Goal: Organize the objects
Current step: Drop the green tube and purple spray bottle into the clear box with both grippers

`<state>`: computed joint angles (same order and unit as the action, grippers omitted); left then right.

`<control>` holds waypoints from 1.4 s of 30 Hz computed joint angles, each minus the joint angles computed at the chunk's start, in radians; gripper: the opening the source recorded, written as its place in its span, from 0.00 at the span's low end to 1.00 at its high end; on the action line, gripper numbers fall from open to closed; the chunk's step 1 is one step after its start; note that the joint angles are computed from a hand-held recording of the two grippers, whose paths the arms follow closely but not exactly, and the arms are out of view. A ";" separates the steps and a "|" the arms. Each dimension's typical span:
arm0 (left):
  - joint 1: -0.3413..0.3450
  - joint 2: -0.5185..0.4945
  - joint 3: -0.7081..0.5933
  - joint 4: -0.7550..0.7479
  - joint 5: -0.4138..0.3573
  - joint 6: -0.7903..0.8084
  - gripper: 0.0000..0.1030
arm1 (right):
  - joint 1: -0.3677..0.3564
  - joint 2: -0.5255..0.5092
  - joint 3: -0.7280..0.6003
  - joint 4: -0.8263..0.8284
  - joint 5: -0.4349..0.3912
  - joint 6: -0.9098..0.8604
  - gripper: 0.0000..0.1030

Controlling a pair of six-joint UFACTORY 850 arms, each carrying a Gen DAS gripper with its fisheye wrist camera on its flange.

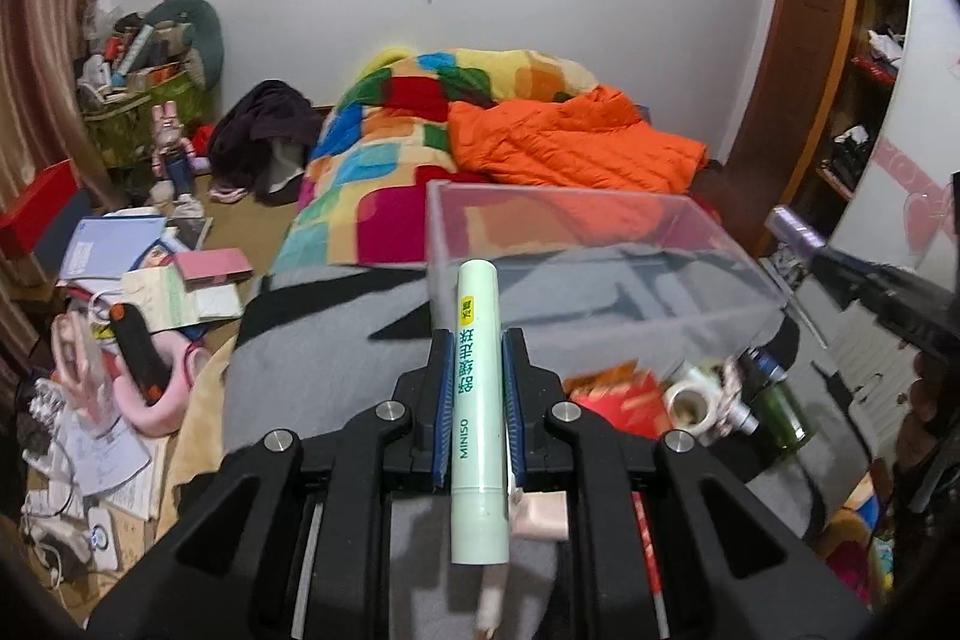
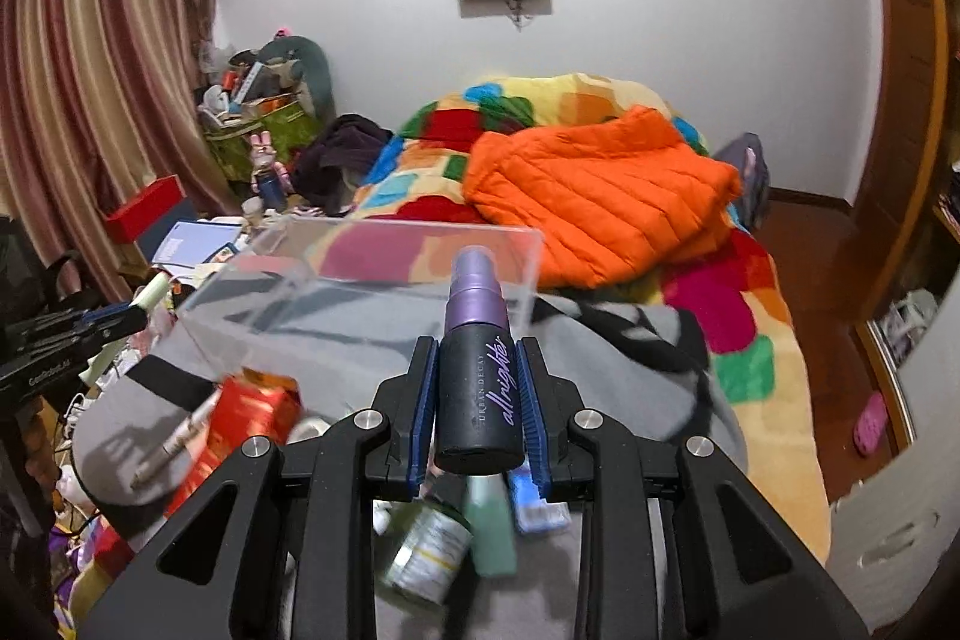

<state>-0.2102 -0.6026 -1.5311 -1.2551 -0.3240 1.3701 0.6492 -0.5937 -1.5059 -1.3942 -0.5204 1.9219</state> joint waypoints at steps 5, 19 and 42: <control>-0.018 -0.069 -0.116 0.205 -0.042 -0.209 0.14 | -0.018 -0.083 -0.131 0.131 0.022 -0.184 0.23; -0.070 -0.298 -0.469 0.719 -0.203 -0.691 0.14 | -0.082 -0.327 -0.507 0.731 -0.031 -0.854 0.23; -0.077 -0.248 -0.413 0.694 -0.150 -0.626 0.46 | -0.069 -0.347 -0.552 0.824 -0.110 -0.973 0.37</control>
<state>-0.2869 -0.8510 -1.9438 -0.5609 -0.4739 0.7444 0.5803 -0.9407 -2.0581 -0.5697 -0.6302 0.9488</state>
